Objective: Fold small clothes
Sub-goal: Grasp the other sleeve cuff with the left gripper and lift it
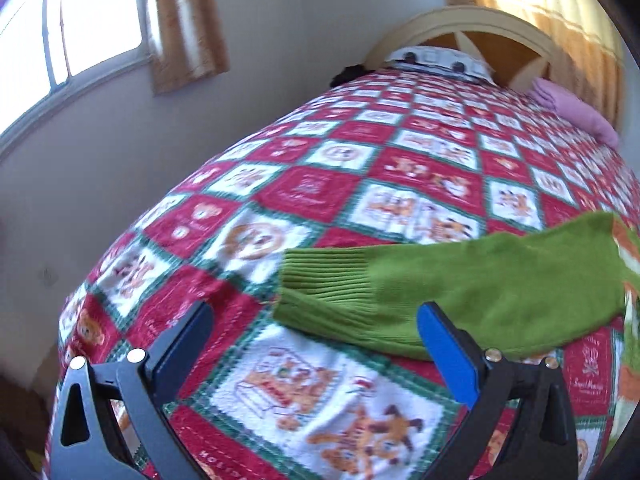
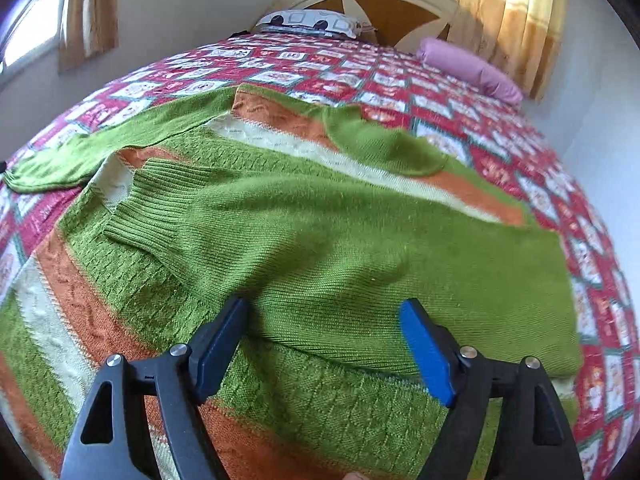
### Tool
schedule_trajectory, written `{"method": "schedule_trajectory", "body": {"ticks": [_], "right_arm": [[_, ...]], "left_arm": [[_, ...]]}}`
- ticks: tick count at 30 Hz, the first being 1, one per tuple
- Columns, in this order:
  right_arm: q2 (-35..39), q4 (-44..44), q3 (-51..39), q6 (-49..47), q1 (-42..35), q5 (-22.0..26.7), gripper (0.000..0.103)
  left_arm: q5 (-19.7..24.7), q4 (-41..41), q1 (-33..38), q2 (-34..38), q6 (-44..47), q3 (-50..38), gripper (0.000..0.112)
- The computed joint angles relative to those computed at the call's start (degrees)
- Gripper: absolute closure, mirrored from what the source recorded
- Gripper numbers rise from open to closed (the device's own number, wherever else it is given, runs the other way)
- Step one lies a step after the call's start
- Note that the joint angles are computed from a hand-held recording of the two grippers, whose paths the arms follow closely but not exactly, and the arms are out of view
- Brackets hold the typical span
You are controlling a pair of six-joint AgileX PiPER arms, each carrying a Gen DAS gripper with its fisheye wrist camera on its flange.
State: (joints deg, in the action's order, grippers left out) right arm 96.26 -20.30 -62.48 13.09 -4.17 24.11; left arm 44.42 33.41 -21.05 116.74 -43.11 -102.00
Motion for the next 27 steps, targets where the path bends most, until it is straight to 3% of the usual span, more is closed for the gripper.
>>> {"method": "schedule_trajectory", "body": {"ticks": [2, 6, 10, 13, 15, 16, 17, 20, 24, 27], "right_arm": [[0.1, -1.0, 0.5, 0.9, -0.1, -0.6, 0.023], [0.1, 8.0, 0.4, -6.6, -2.9, -1.4, 0.017], [0.3, 2.6, 0.0, -0.9, -1.3, -1.0, 0.015], [0.2, -3.6, 0.5, 5.2, 0.2, -1.1, 0.014], [0.1, -4.7, 0.7, 6.1, 0.3, -1.1, 0.014], [0.1, -4.6, 0.6, 6.0, 0.3, -1.1, 0.014], [0.1, -4.2, 0.6, 5.7, 0.2, -1.1, 0.014], [-0.2, -0.2, 0.5, 2.1, -0.6, -1.3, 0.014], [-1.5, 9.4, -0.4, -6.3, -2.9, 0.3, 0.014], [-4.7, 10.9, 0.8, -7.9, -4.2, 0.1, 0.014]], "left_arm": [[-1.8, -4.7, 2.1, -0.4, 0.9, 0.8, 0.009], [-4.2, -10.6, 3.8, 0.1, 3.2, 0.9, 0.013], [-4.9, -17.4, 5.4, 1.6, 6.0, -0.9, 0.026], [-5.2, -23.7, 6.5, 3.0, 10.4, -2.1, 0.048], [-5.2, -22.3, 6.1, 4.1, 9.9, -3.0, 0.063], [-5.9, -20.8, 6.0, 3.9, 9.0, -2.5, 0.09], [-5.6, -21.6, 6.2, 4.1, 10.2, -3.0, 0.105], [-6.2, -27.1, 7.6, 3.3, 14.5, -3.5, 0.106], [-5.5, -25.1, 6.2, 1.0, 15.5, -5.1, 0.106], [-4.5, -23.8, 4.2, -0.8, 16.0, -7.5, 0.106]]}}
